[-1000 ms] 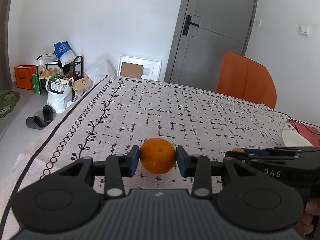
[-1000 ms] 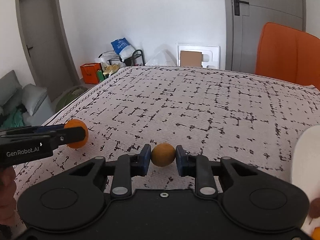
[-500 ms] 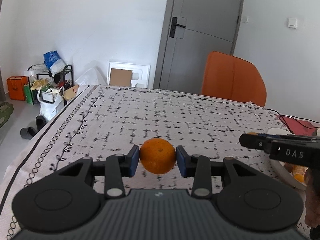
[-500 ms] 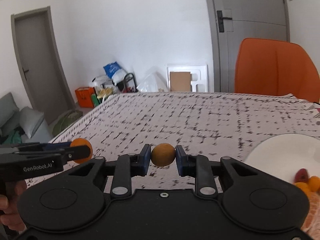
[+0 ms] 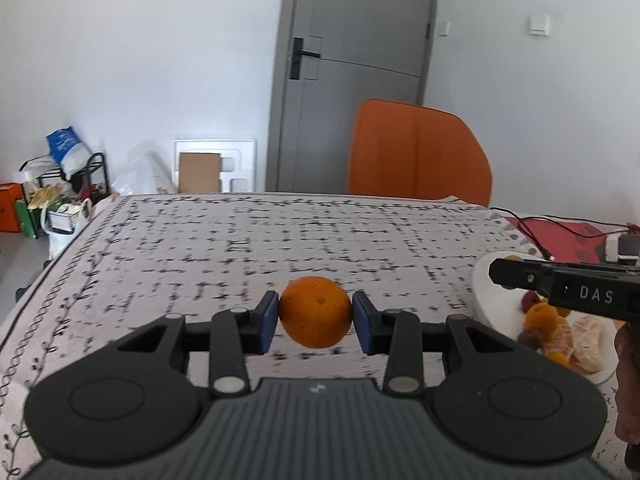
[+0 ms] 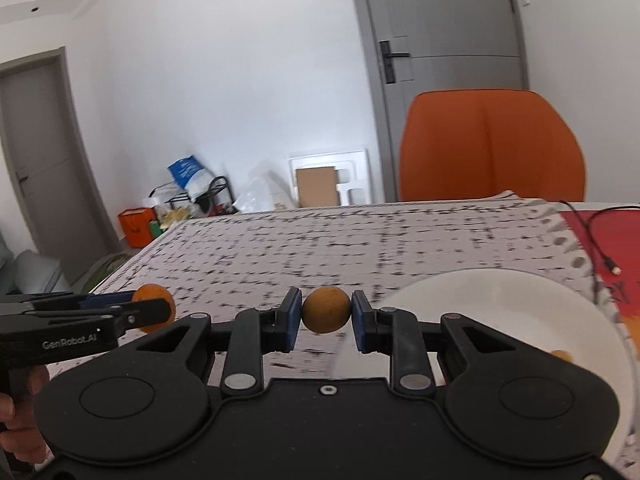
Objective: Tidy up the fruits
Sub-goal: 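Carry the orange and yellow-brown fruit over the white plate and open both grippers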
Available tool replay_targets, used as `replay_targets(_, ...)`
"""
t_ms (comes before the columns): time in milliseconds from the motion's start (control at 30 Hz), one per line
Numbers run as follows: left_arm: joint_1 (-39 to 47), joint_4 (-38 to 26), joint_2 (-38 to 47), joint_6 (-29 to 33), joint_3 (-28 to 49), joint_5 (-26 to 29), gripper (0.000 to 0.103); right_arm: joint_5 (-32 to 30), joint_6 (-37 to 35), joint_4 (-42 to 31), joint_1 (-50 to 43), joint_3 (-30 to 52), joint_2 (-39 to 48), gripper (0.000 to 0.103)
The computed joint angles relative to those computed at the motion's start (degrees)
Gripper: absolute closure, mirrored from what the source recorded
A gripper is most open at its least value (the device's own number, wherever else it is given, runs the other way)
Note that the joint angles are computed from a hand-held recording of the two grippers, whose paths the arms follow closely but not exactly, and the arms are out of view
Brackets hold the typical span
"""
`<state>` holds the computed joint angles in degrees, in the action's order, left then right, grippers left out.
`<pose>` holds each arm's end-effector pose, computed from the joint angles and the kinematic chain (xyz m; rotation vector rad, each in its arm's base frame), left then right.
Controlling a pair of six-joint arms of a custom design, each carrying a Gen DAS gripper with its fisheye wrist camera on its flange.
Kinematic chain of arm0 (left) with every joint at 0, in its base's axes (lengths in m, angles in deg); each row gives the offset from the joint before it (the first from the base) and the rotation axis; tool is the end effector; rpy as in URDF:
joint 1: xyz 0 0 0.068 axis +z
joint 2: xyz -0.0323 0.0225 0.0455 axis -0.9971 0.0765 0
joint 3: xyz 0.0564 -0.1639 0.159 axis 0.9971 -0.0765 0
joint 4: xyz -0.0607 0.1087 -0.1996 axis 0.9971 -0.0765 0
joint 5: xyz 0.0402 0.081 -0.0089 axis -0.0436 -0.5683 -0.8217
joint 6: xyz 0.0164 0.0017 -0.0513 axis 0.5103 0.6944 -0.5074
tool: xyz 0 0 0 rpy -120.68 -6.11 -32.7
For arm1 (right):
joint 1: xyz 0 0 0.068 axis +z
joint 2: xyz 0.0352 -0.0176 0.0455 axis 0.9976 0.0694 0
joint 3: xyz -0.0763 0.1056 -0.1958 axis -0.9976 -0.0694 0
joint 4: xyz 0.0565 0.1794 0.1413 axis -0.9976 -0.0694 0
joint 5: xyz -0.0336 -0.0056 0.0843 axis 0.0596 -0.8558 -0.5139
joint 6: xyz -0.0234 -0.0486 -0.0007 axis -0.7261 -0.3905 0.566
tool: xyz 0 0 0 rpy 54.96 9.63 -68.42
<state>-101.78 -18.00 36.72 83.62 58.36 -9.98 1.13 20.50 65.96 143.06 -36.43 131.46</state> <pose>0.2372 -0.0796 0.1330 0.5474 2.0462 -0.4417 0.1416 0.1684 0.1587 0.2336 2.0134 0.1191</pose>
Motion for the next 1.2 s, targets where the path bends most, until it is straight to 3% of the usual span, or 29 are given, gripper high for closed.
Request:
replay_targets(133, -3.73, -0.19, 0.18, -0.16, 0.88, -1.50, 0.064, 0.99, 1.93, -0.95, -0.97, -4.61, -6.86, 0.078)
replay_targets(533, -12.80, -0.27, 4.71, -1.20, 5.32, -5.22, 0.064, -0.75, 5.99, -1.21, -6.35, -11.79, -15.20, 0.077)
replay_targets(633, -14.93, -0.46, 6.36, -1.54, 6.85, -5.81, 0.064, -2.35, 6.42, -0.41, -7.57, -12.96, -16.13, 0.072)
replay_targets(733, -16.90, -0.16, 7.57, -1.54, 7.77, -6.29, 0.064, -3.31, 8.61, 0.15, -8.92, -15.69, -20.82, 0.062)
replay_targets(933, -19.75, -0.36, 9.53, -1.85, 9.57, -6.96, 0.064, -0.20, 12.46, -6.81, -9.24, -15.88, -25.21, 0.057)
replay_targets(1000, -20.42, -0.58, 9.83, -1.87, 9.97, -7.01, 0.064, 0.80, 13.51, -8.91, -8.97, -15.62, -25.99, 0.048)
replay_targets(1200, -21.90, -1.06, 10.51, -2.58, 10.90, -7.30, 0.064, 1.08, 14.00, -11.96, -8.82, -15.13, -27.99, 0.038)
